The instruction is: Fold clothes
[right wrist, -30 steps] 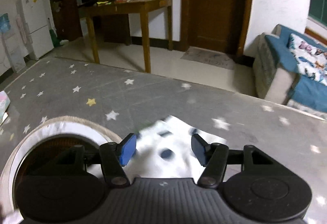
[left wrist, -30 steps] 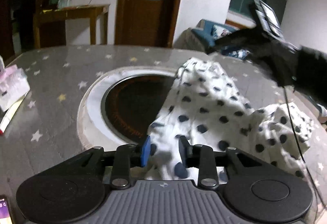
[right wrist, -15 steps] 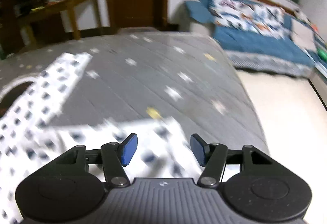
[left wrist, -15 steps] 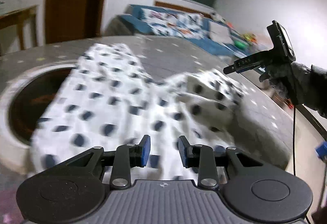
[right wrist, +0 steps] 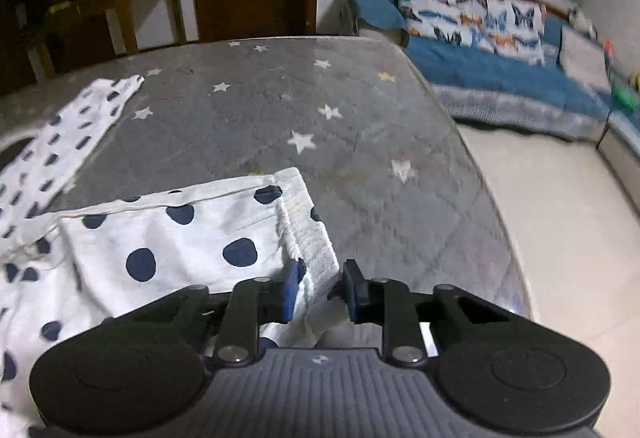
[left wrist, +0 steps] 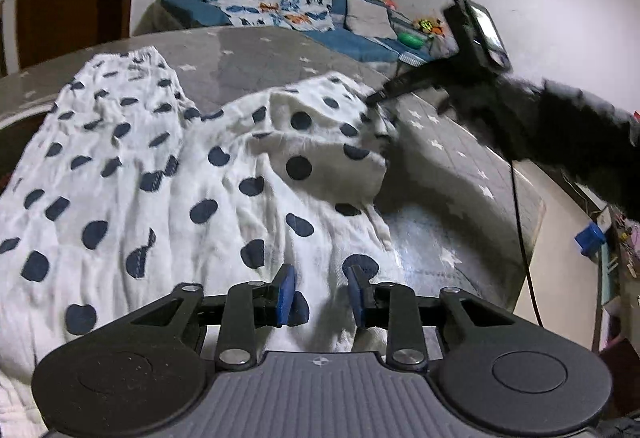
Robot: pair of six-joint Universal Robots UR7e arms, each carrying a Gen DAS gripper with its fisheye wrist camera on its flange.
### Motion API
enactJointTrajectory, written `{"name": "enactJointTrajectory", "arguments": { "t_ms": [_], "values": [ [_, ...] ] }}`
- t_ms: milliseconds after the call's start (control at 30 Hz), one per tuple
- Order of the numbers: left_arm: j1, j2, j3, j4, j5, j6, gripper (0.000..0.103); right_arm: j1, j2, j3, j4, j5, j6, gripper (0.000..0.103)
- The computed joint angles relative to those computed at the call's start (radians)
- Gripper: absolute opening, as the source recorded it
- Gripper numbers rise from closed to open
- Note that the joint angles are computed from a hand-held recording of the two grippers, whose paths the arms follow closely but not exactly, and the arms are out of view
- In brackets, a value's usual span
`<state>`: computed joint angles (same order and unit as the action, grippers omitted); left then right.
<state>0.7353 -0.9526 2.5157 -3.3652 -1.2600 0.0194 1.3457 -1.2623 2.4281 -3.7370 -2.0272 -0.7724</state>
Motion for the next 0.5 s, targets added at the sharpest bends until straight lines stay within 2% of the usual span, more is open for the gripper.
{"name": "enactJointTrajectory", "arguments": {
  "t_ms": [67,133,333,400,433,500],
  "values": [
    [0.010,0.004,-0.008,0.014,-0.017,0.004,0.031,0.026,0.055,-0.044,-0.053,-0.031,-0.058,0.013],
    [0.022,0.001,-0.015,0.028,-0.045,0.014,0.031,0.049,0.103,-0.096,-0.089,-0.053,-0.094,0.004],
    [0.060,0.018,-0.043,0.048,-0.132,0.056,0.031,0.081,0.238,-0.261,-0.120,-0.107,-0.170,0.004],
    [0.061,0.033,-0.053,0.042,-0.144,0.059,0.031,0.076,0.264,-0.294,-0.112,-0.118,-0.164,0.005],
    [0.064,0.036,-0.059,0.047,-0.148,0.062,0.031,0.071,0.268,-0.302,-0.108,-0.115,-0.160,0.009],
    [0.069,0.039,-0.070,0.056,-0.151,0.062,0.031,0.063,0.256,-0.297,-0.097,-0.093,-0.123,0.010]
  ]
}}
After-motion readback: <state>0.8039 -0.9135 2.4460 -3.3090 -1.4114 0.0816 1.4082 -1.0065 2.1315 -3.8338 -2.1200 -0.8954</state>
